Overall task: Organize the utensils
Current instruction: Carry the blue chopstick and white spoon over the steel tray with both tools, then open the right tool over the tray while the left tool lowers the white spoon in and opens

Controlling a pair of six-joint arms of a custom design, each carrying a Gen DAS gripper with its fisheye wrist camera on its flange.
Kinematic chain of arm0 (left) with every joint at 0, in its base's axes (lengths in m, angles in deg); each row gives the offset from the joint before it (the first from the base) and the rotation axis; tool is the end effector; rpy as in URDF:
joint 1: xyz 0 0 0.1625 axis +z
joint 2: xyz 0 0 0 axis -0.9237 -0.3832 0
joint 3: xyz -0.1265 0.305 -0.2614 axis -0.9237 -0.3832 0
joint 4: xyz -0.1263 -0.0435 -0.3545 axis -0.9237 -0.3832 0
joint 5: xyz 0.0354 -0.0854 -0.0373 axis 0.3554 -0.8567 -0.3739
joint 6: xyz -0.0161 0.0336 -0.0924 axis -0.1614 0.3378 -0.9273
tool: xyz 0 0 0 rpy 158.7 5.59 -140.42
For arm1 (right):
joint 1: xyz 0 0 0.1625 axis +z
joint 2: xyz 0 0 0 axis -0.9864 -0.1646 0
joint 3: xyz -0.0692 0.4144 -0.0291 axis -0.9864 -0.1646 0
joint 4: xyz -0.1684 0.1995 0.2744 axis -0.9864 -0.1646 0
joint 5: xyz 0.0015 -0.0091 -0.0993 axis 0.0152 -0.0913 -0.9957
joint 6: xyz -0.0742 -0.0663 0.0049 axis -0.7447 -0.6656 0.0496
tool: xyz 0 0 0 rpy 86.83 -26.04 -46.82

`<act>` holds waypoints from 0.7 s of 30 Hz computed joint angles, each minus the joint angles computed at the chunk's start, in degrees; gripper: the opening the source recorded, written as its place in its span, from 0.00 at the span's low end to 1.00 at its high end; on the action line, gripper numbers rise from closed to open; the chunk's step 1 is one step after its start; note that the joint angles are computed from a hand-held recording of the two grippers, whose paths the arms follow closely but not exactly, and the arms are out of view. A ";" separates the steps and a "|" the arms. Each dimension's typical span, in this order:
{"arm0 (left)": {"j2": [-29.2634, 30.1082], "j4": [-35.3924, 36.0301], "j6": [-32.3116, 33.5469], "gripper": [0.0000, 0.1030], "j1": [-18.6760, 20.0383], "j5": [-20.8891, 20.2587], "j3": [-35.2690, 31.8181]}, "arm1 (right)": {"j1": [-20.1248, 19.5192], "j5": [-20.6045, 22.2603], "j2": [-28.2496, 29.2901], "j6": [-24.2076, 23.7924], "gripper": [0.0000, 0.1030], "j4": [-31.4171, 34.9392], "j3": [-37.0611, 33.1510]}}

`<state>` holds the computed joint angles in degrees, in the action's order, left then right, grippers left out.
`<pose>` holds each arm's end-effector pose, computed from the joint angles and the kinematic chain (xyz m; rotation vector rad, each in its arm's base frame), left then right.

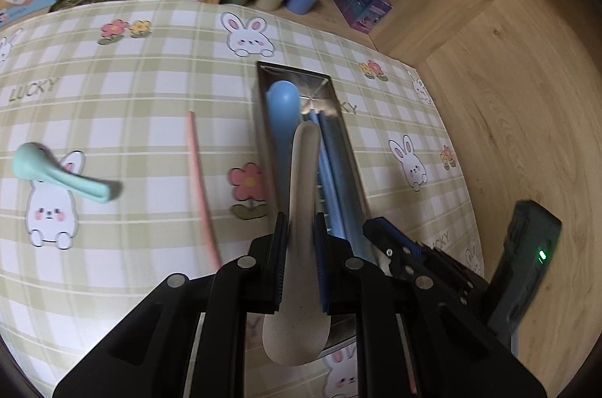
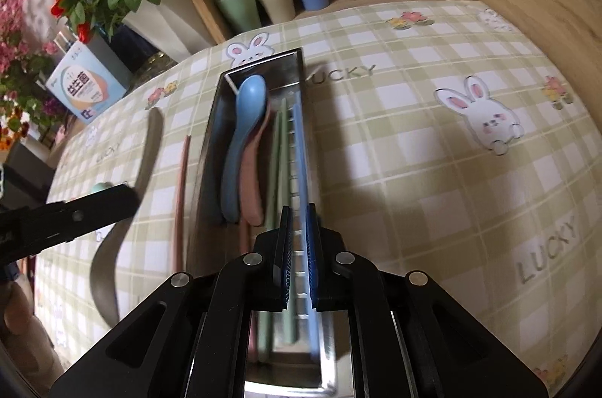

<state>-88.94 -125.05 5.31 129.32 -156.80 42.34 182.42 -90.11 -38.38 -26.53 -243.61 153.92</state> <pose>-0.1558 -0.6531 0.1839 0.3171 2.8022 -0.5065 0.2074 -0.5977 0.0630 0.1542 -2.5096 0.7793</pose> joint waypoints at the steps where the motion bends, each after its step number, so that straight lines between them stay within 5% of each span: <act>1: 0.82 0.27 -0.45 0.13 -0.18 -0.13 -0.63 | -0.01 0.10 -0.35 0.00 0.08 -0.23 0.29; 13: 8.66 3.08 -1.70 0.13 -1.23 3.98 -7.37 | -1.29 -1.04 -3.78 0.97 0.08 -4.10 4.09; 21: 10.05 6.42 -0.15 0.15 -0.75 2.65 -9.46 | -1.55 -1.18 -4.65 1.91 0.08 -4.64 5.51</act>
<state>-78.89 -118.63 5.16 128.56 -154.14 32.87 180.88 -91.30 -43.03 -24.62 -248.26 159.42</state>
